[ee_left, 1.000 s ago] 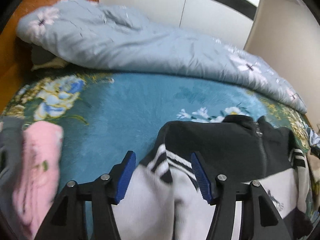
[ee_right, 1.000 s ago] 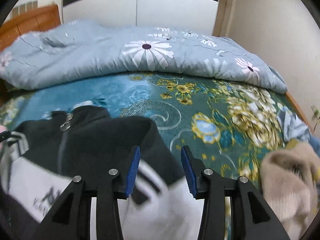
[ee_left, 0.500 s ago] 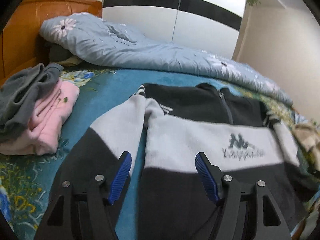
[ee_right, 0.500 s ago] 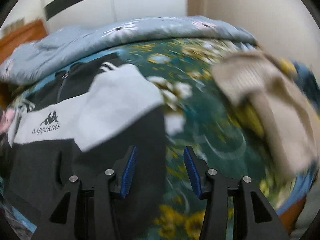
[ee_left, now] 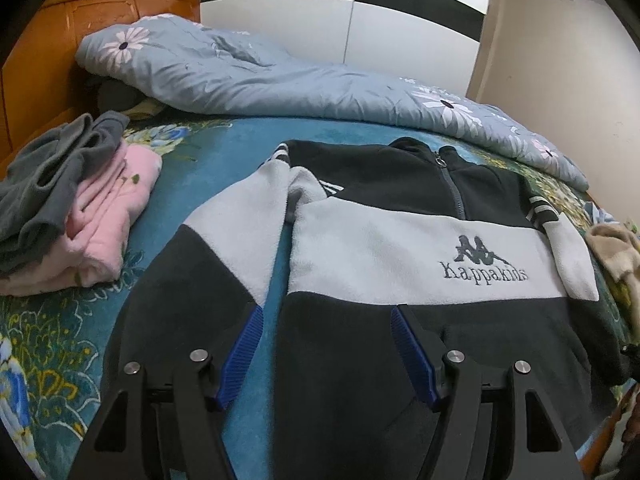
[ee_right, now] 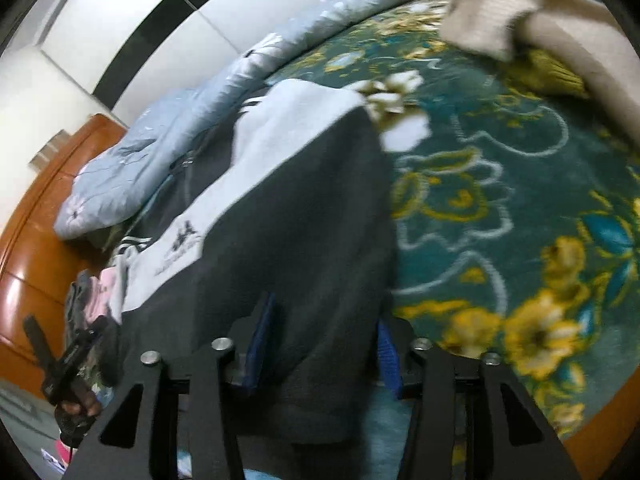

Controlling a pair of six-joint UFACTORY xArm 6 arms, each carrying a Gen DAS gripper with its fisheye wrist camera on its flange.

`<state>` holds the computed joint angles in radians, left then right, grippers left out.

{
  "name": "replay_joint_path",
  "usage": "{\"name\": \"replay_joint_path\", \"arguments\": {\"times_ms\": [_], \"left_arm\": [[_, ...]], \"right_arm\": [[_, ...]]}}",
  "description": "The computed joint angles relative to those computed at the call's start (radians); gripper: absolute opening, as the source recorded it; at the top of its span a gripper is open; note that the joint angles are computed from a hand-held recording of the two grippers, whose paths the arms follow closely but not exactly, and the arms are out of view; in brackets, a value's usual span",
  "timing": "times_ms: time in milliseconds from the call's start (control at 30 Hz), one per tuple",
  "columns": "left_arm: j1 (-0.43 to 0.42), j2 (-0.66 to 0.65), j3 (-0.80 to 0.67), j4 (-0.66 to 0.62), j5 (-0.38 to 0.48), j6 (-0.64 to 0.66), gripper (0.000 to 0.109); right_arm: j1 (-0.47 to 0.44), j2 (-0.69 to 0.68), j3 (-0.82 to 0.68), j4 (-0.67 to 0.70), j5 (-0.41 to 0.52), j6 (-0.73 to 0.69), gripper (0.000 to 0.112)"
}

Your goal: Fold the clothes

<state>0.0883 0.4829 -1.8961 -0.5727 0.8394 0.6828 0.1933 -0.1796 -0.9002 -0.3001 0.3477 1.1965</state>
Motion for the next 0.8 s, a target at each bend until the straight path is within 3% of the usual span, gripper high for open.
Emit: {"name": "replay_joint_path", "arguments": {"times_ms": [67,167,367,500,633,800], "left_arm": [[0.005,0.006,-0.012,-0.001,0.008,-0.004,0.070],[0.014,0.022,-0.042,0.001,0.013,-0.018,0.070],[0.035,0.078,-0.135,0.003,0.043,-0.073,0.070],[0.045,0.113,-0.187,0.021,0.052,-0.111,0.070],[0.052,0.154,-0.248,0.044,0.075,-0.141,0.070],[0.054,0.212,-0.332,0.092,0.092,-0.193,0.070]], "right_arm": [[0.004,-0.002,-0.032,-0.086,0.064,0.049,0.009],[-0.003,-0.024,-0.061,-0.146,0.134,0.029,0.009],[0.025,0.027,-0.345,-0.424,0.670,-0.197,0.009],[-0.003,0.130,-0.531,-0.606,0.876,-0.344,0.009],[-0.066,0.235,-0.656,-0.657,0.921,-0.465,0.009],[-0.225,0.296,-0.723,-0.372,0.813,-0.433,0.009]]}}
